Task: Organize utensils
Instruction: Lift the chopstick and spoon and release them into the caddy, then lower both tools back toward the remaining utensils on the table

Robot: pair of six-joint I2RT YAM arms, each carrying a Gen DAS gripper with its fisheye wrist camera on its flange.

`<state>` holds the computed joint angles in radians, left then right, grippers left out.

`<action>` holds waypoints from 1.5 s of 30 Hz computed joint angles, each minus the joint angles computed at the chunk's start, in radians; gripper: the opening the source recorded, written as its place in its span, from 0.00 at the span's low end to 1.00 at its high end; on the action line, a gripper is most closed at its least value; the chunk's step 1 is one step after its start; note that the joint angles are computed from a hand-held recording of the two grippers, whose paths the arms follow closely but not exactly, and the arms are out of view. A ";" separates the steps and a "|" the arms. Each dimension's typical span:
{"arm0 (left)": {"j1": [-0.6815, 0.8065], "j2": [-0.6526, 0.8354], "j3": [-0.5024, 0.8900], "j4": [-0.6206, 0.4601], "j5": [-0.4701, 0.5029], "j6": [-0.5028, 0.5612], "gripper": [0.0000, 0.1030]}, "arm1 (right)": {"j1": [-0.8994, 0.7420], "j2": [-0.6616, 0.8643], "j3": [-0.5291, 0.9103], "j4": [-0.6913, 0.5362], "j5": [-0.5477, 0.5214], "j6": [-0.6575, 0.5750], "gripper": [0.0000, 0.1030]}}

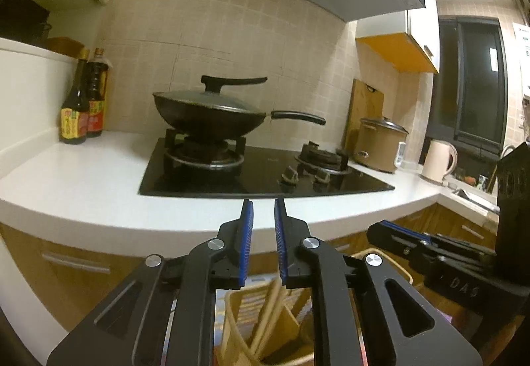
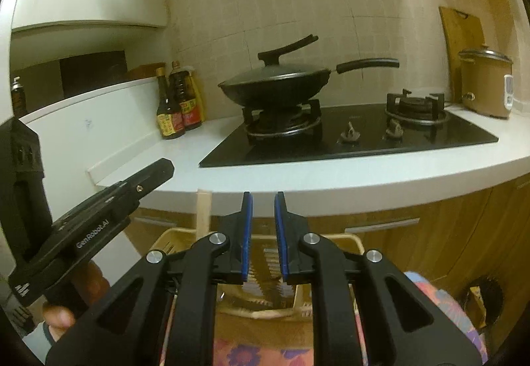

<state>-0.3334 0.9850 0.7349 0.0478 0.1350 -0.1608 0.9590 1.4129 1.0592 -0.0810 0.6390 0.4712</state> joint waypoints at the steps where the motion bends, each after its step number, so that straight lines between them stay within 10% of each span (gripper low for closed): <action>1: 0.006 -0.015 -0.005 -0.014 0.009 0.002 0.18 | 0.006 -0.011 -0.004 -0.011 -0.003 0.008 0.13; 11: 0.107 -0.284 -0.035 -0.278 0.159 0.002 0.50 | 0.171 -0.130 -0.019 -0.157 0.113 0.087 0.28; 14: 0.148 -0.382 -0.026 -0.396 0.219 0.027 0.51 | 0.265 -0.143 -0.009 -0.236 0.201 0.150 0.47; 24: 0.408 -0.542 -0.053 -0.803 0.434 0.218 0.51 | 0.447 0.001 0.019 -0.521 0.192 0.502 0.47; 41: 0.405 -0.515 -0.307 -0.992 0.313 0.439 0.39 | 0.379 0.182 -0.122 -0.339 -0.297 0.683 0.11; 45: 0.270 -0.539 -0.314 -0.979 0.195 0.354 0.37 | 0.358 0.190 -0.111 -0.353 -0.297 0.670 0.11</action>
